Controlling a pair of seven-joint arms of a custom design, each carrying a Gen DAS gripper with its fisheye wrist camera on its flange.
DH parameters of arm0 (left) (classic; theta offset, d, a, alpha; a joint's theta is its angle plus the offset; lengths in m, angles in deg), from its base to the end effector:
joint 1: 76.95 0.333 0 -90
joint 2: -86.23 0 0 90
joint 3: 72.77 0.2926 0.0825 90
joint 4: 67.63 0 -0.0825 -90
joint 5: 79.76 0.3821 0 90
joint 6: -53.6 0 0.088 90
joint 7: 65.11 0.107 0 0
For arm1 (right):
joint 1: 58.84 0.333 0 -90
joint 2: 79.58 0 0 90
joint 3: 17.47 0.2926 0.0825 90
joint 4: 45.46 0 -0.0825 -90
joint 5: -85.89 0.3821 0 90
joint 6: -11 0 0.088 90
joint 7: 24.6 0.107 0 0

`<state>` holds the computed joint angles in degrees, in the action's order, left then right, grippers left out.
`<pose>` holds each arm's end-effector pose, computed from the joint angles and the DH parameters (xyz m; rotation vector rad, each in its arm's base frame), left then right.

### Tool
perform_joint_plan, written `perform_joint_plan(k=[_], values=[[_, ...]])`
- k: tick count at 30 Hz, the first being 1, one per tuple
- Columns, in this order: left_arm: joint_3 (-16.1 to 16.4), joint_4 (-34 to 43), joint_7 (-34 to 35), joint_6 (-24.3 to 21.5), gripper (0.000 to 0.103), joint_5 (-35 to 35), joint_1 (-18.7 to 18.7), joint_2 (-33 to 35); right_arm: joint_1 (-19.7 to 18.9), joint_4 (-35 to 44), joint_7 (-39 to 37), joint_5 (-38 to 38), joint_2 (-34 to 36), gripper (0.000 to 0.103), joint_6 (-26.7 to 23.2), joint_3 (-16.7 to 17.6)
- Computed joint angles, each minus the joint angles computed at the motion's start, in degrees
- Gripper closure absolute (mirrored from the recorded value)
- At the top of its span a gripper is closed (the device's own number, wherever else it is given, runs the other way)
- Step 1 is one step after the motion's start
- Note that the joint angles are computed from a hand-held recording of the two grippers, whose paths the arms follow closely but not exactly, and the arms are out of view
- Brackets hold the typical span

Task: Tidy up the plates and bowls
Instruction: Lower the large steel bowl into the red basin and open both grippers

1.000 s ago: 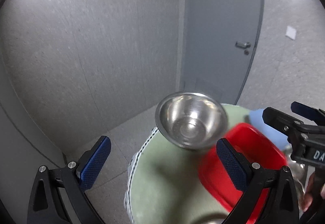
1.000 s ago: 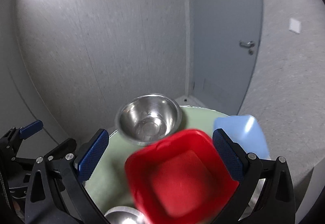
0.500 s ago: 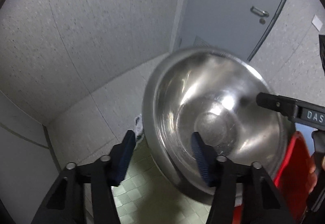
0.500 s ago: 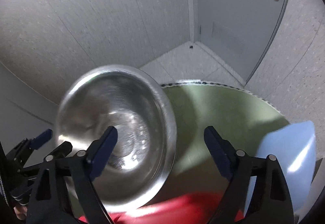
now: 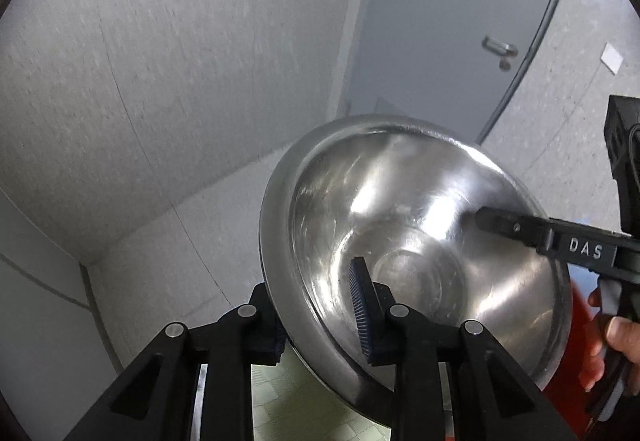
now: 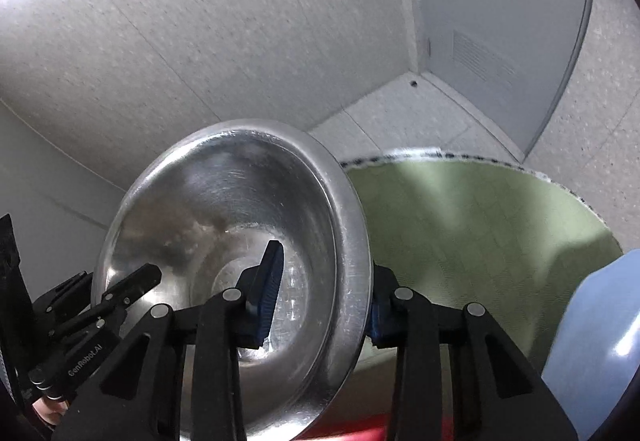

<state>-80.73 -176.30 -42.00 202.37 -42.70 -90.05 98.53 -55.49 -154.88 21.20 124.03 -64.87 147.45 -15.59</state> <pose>0.5933 -0.2363 0.4200 -2.1436 1.5251 -0.6313 0.6236 0.0623 0.3651 -2.1721 1.4119 0.0488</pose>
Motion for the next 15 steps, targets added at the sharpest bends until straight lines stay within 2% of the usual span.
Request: perform_joint_plan(k=[4,6,8,14,15], values=[[0.1,-2.6,-1.4,1.1,0.079,3.0,0.1,-4.6,-0.8,-3.6,-3.5,4.9,-5.6,0.067,-0.8,0.3],[-0.7,-2.6,-1.3,-0.3,0.079,5.5,-0.1,-6.2,-1.1,-6.4,-5.3,6.7,-9.5,0.068,-2.1,-0.7],[-1.6,-3.6,-1.4,0.9,0.079,6.7,-0.1,-7.4,-1.2,-10.9,-6.9,7.9,-14.8,0.068,-1.9,-2.2],[-3.9,-10.8,1.8,6.3,0.079,2.9,-0.8,-12.7,-2.9,-23.2,-7.8,5.8,-28.6,0.068,-3.2,-7.7],[-4.4,-11.6,5.2,7.9,0.079,0.8,-0.5,-12.5,-3.3,-25.4,-7.3,4.8,-30.6,0.068,-2.9,-8.2]])
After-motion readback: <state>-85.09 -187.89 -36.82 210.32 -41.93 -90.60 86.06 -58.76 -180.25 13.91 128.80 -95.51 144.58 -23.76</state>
